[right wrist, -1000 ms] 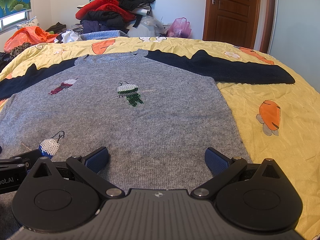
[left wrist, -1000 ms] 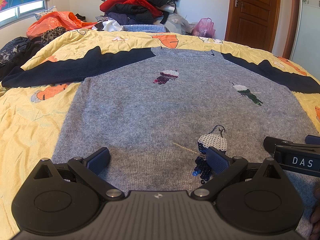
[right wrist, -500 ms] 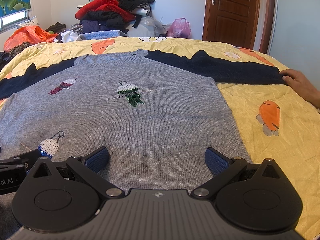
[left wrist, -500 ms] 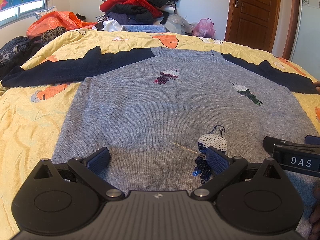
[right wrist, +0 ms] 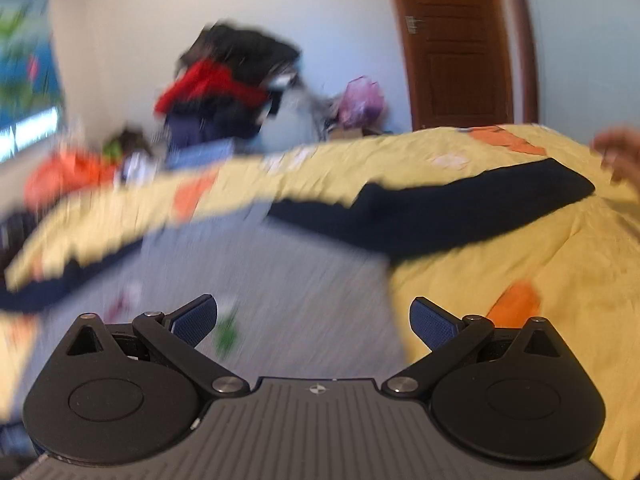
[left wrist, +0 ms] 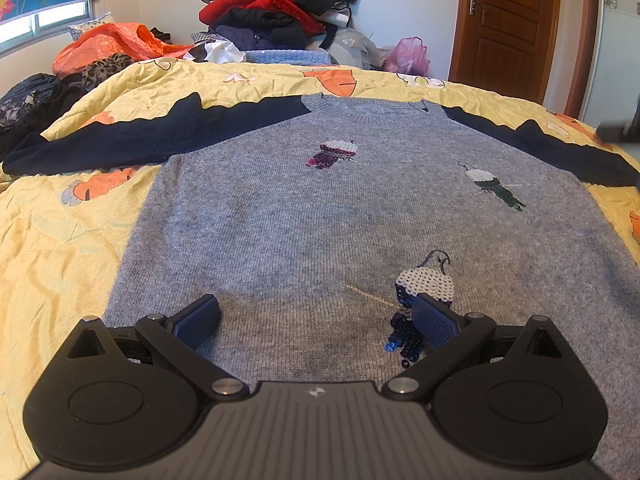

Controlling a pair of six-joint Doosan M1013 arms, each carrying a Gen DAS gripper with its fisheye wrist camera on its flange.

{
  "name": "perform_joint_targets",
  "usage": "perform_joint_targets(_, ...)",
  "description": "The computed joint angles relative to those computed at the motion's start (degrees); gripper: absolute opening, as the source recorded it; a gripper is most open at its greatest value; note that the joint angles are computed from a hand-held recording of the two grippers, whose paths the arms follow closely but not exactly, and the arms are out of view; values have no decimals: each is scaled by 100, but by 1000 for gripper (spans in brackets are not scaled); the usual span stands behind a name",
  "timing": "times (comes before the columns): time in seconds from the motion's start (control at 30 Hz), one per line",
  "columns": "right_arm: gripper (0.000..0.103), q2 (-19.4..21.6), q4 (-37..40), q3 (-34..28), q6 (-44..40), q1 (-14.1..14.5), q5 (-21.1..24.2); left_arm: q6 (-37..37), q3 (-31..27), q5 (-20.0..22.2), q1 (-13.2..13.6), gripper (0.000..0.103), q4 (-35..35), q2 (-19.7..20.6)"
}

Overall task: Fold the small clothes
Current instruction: 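Grasp the navy sleeve cuff with the right gripper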

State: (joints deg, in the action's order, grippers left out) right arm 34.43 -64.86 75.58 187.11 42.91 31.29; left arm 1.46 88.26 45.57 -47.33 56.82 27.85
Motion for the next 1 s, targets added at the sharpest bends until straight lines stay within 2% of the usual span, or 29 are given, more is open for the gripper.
perform_joint_targets(0.07,103,-134,-161,175,619,-302,-338,5,-4,4,-1,103,-4,0)
perform_joint_targets(0.17,102,-263,-572,413,1734,-728,-568,3,-4,5,-1,103,-3,0)
perform_joint_targets(0.33,98,-300,-1085,643,3536,-1298,-471,-2,0,2,0,103,1,0)
perform_joint_targets(0.47,92,-187,-1765,788,5309,-1612,-431,1,-3,2,0,103,-2,-1)
perform_joint_targets(0.57,88,-53,-1789,776,5643,-1797,-640,10,-11,9,-2,103,-8,-2)
perform_joint_targets(0.67,86,125,-1685,648,5346,-1857,-720,3,-3,2,0,103,-2,-1)
perform_joint_targets(0.7,85,172,-1910,632,5485,-1870,-720,-3,1,-1,0,103,3,-1)
perform_joint_targets(0.8,72,290,-1949,486,5361,-1903,-599,-3,2,-3,0,103,1,-1)
perform_joint_targets(0.9,41,394,-1490,312,4667,-1892,-390,-5,2,-2,0,103,2,-1)
perform_joint_targets(0.93,22,393,-1152,257,4248,-1926,-360,-5,2,-2,0,103,2,-1)
perform_joint_targets(0.97,15,406,-925,221,3979,-1947,-355,-1,-3,0,0,103,-1,-1)
perform_joint_targets(1.0,16,389,-971,241,3975,-1948,-367,-4,0,0,0,103,2,0)
